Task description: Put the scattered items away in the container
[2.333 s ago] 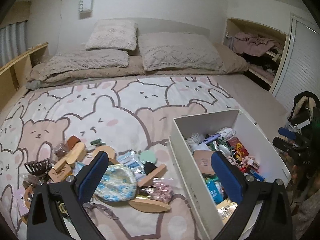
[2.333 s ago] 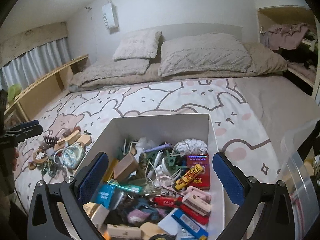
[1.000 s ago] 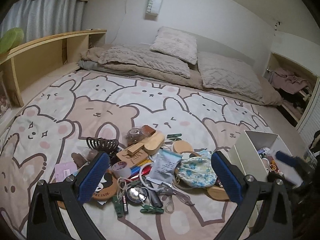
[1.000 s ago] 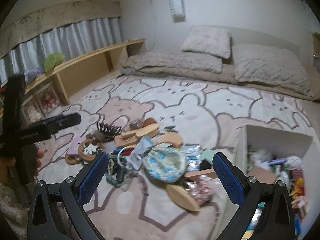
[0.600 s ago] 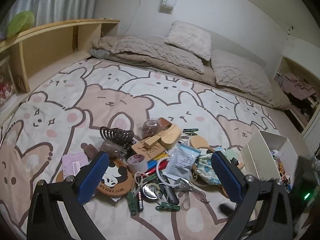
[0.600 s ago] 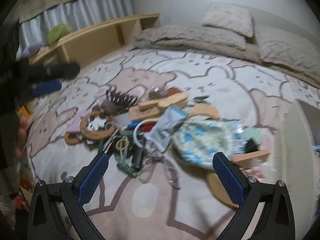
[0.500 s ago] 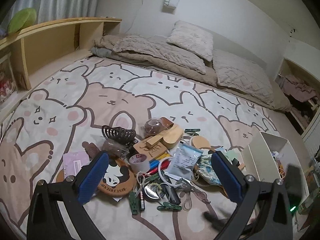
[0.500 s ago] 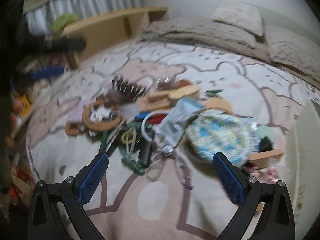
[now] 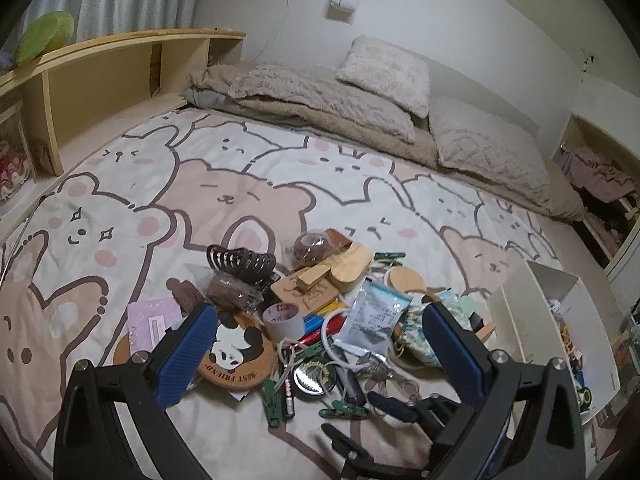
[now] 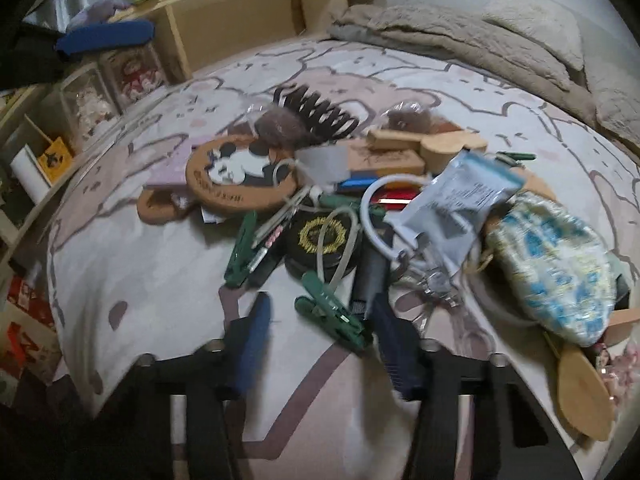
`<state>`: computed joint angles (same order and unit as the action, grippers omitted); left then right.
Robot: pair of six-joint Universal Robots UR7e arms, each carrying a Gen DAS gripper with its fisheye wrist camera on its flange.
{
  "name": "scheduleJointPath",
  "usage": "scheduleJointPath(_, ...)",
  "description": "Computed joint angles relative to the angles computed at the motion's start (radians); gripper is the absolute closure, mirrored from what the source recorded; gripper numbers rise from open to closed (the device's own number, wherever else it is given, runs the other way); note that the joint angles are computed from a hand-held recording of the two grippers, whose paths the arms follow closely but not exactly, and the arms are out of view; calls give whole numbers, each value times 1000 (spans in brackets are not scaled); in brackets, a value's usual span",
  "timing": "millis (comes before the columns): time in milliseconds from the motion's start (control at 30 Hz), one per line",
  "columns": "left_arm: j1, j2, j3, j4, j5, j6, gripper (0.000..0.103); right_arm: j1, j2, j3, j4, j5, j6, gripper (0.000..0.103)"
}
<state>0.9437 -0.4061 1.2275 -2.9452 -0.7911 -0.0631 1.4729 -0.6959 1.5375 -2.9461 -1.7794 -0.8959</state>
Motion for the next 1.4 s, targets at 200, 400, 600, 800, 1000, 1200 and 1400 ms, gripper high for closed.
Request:
scheduleJointPath(200, 18, -7, -10, 201, 46, -125, 0, -15, -11, 29, -54, 27, 1, 90)
scheduleJointPath(400, 56, -16, -40, 439, 31, -303, 22, -33, -47, 66, -52, 63, 17, 92)
scheduleJointPath(600, 69, -4, -71, 537, -13, -347, 37, -50, -95, 121, -44, 86, 18, 92)
scheduleJointPath(800, 90, 18, -117, 620, -47, -394, 49, -75, -145, 170, -28, 121, 46, 92)
scheduleJointPath(1000, 101, 43, -159, 691, -41, -418, 54, -101, -172, 188, 2, 155, 90, 92)
scheduleJointPath(1200, 109, 67, -195, 741, -49, -424, 65, -116, -164, 175, 48, 158, 120, 92)
scheduleJointPath(1400, 120, 74, -207, 731, -75, -403, 89, -104, -153, 144, 71, 162, 135, 92)
